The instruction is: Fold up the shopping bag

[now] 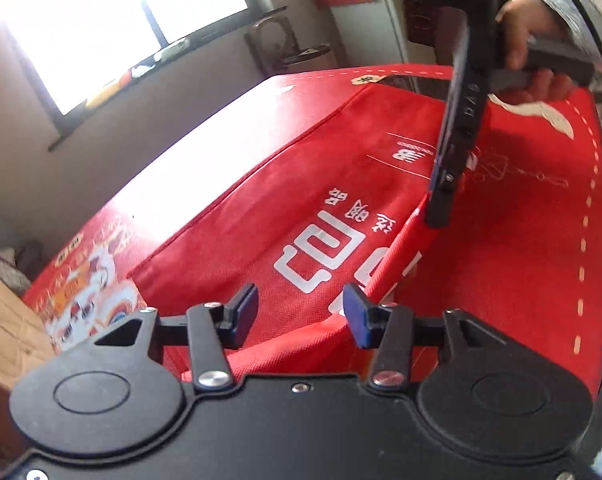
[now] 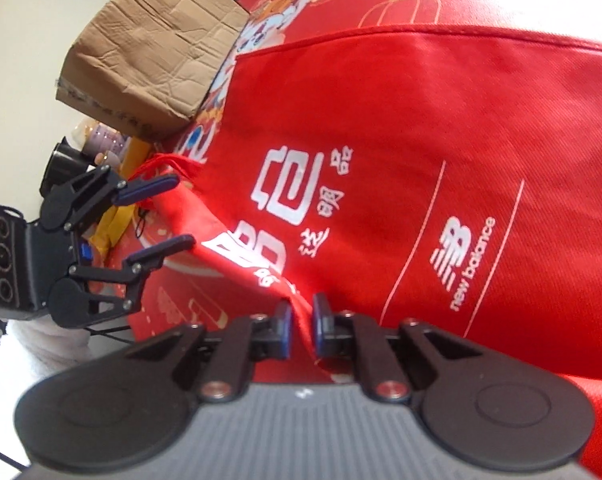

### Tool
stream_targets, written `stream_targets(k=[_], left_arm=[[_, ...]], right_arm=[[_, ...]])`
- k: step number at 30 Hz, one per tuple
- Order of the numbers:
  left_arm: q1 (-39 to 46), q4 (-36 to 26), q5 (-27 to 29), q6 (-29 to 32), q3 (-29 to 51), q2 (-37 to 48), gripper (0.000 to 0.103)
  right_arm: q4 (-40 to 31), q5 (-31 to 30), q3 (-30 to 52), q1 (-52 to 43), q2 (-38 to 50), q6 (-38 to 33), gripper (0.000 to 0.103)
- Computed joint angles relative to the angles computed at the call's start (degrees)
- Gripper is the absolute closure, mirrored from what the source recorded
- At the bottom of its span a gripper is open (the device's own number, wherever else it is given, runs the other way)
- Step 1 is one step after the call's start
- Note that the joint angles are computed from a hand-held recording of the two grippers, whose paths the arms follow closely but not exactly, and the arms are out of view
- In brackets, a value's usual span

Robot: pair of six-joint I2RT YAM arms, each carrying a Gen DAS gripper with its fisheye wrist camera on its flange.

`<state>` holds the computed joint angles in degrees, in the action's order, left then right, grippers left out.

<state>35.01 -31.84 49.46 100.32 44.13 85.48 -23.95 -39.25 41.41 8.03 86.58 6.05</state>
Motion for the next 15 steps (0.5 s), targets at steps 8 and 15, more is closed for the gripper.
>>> stream_targets(k=[8,15], left_arm=[[-1.54,-5.61,-0.15,8.63,2.73,3.37,0.046],[-5.48,-7.01,-5.55,12.54,3.06,5.92,0.049]], right_arm=[[2.42,0.54,-1.43,0.25,-0.44,0.30,0.096],[2.02,1.39,-1.13,0.70,-0.70,0.34,0.096]])
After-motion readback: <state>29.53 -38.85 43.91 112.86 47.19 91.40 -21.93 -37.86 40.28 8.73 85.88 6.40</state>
